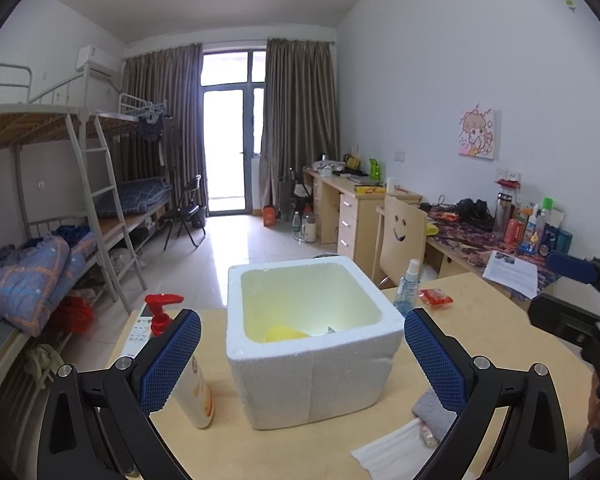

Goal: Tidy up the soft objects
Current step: 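Move both grippers back toward the white cloth and foam strip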

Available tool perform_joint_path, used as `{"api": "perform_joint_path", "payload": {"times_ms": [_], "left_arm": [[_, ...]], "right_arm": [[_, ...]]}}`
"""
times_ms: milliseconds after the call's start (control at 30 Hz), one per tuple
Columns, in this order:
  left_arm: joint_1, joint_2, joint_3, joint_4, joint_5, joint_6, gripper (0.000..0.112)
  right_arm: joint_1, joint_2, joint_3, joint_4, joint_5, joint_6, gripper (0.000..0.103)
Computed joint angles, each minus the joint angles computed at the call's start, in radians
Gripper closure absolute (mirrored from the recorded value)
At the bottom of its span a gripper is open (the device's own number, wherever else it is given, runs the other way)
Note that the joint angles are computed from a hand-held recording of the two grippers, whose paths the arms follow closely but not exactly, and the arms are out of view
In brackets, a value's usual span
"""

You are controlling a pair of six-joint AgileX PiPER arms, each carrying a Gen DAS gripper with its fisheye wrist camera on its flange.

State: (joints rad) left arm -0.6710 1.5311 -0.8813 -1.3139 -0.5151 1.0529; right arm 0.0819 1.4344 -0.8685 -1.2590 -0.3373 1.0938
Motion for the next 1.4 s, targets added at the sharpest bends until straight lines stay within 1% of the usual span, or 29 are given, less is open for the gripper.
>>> {"api": "perform_joint_path", "payload": {"times_ms": [67, 167, 233, 367, 500, 567, 667, 700, 800, 867, 967, 1067, 1100, 1133, 1200, 1267, 1333, 1400], "left_arm": [[-0.012, -0.021, 0.021, -0.006, -0.011, 0.005, 0.010], [-0.064, -0.056, 0.065, -0.009, -0.065, 0.001, 0.010], [-0.091, -0.078, 0.094, 0.002, -0.084, -0.025, 0.010], [-0.161, -0.120, 0.164, 0.016, -0.151, -0.068, 0.010], [-0.242, -0.141, 0.219, 0.006, -0.233, -0.084, 0.010], [-0.303, -0.133, 0.236, -0.008, -0.303, -0.090, 0.010], [-0.373, -0.132, 0.283, 0.010, -0.387, -0.140, 0.010], [-0.384, -0.135, 0.302, 0.025, -0.400, -0.166, 0.010], [-0.434, -0.109, 0.355, 0.066, -0.463, -0.279, 0.010], [-0.458, -0.085, 0.379, 0.067, -0.489, -0.330, 0.010], [-0.472, -0.073, 0.407, 0.075, -0.500, -0.397, 0.010], [-0.495, -0.053, 0.429, 0.093, -0.523, -0.463, 0.010], [-0.509, -0.039, 0.440, 0.101, -0.548, -0.493, 0.010], [-0.524, -0.016, 0.450, 0.109, -0.580, -0.528, 0.010], [-0.539, 0.010, 0.476, 0.134, -0.615, -0.590, 0.010], [-0.546, 0.025, 0.484, 0.134, -0.630, -0.612, 0.010], [-0.563, 0.052, 0.505, 0.145, -0.663, -0.668, 0.010], [-0.572, 0.079, 0.521, 0.161, -0.679, -0.724, 0.010]], "right_arm": [[-0.003, -0.017, 0.025, 0.020, -0.004, -0.023, 0.003], [-0.008, -0.042, 0.063, 0.069, -0.012, -0.083, 0.003], [-0.014, -0.065, 0.095, 0.108, -0.021, -0.128, 0.003], [-0.037, -0.093, 0.143, 0.119, -0.048, -0.147, 0.003], [-0.072, -0.123, 0.220, 0.217, -0.109, -0.266, 0.003], [-0.084, -0.138, 0.260, 0.249, -0.137, -0.307, 0.003], [-0.099, -0.155, 0.308, 0.281, -0.162, -0.348, 0.003], [-0.109, -0.160, 0.326, 0.287, -0.178, -0.363, 0.003], [-0.128, -0.174, 0.386, 0.349, -0.224, -0.443, 0.003], [-0.150, -0.176, 0.421, 0.346, -0.264, -0.459, 0.003], [-0.185, -0.171, 0.477, 0.366, -0.321, -0.503, 0.003], [-0.209, -0.149, 0.520, 0.397, -0.366, -0.554, 0.003], [-0.215, -0.144, 0.530, 0.403, -0.379, -0.567, 0.003], [-0.227, -0.130, 0.547, 0.417, -0.409, -0.598, 0.003], [-0.240, -0.115, 0.573, 0.443, -0.449, -0.649, 0.003], [-0.252, -0.084, 0.595, 0.468, -0.489, -0.702, 0.003], [-0.268, -0.055, 0.613, 0.469, -0.520, -0.730, 0.003], [-0.287, -0.020, 0.631, 0.474, -0.554, -0.760, 0.003]]}}
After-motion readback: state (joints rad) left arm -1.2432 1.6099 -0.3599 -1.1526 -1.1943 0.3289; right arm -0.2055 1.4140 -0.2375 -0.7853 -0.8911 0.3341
